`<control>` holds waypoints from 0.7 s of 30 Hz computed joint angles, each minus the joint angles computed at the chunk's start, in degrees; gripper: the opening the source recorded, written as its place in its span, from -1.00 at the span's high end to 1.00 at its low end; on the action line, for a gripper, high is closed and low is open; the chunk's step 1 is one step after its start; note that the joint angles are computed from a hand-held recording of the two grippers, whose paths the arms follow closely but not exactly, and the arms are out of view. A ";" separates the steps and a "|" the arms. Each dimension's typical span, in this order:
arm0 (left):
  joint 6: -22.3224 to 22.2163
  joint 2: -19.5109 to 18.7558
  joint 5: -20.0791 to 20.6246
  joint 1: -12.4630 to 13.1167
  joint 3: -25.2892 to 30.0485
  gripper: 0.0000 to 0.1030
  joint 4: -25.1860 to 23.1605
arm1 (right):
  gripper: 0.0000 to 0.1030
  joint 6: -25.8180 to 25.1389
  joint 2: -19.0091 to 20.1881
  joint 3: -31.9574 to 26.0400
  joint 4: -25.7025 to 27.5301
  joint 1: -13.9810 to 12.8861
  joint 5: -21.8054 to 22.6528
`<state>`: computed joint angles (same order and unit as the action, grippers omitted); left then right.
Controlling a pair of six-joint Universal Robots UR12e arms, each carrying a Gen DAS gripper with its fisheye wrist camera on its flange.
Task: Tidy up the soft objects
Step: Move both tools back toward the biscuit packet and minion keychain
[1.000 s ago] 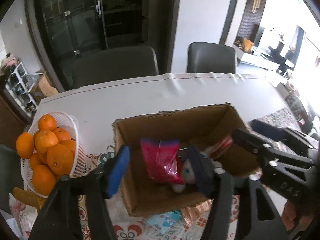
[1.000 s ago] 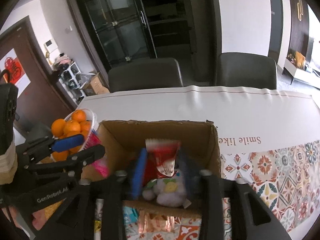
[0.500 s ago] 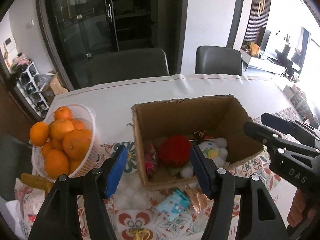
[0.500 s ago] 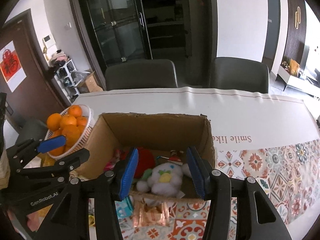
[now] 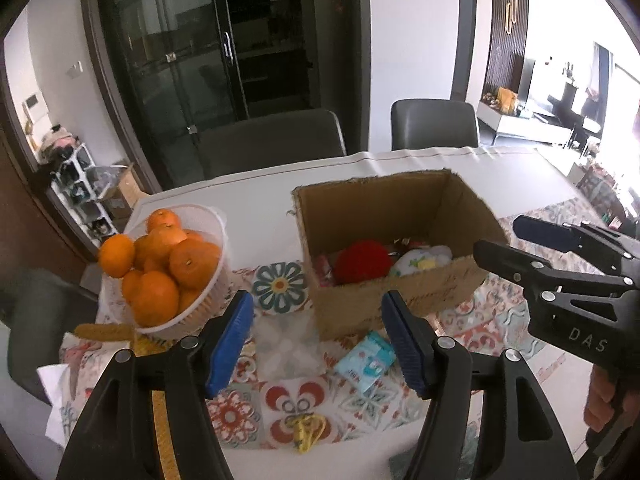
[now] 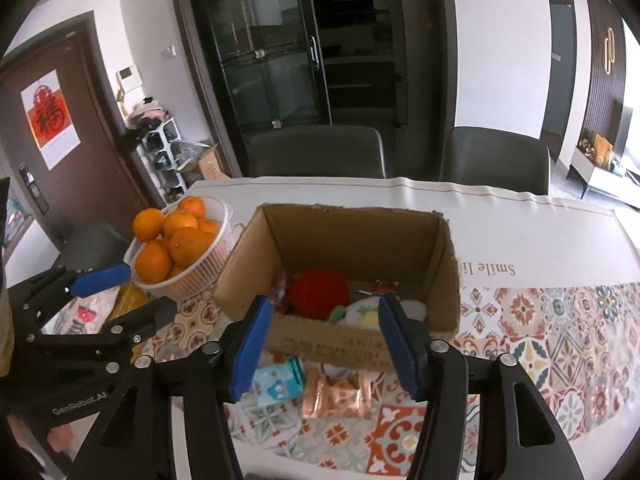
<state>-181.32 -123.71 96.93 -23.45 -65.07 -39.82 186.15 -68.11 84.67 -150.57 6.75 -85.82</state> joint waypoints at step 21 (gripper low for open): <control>-0.11 3.56 -1.41 0.66 -9.83 -0.29 -5.38 | -0.43 -1.96 -0.04 2.96 8.04 2.21 -2.77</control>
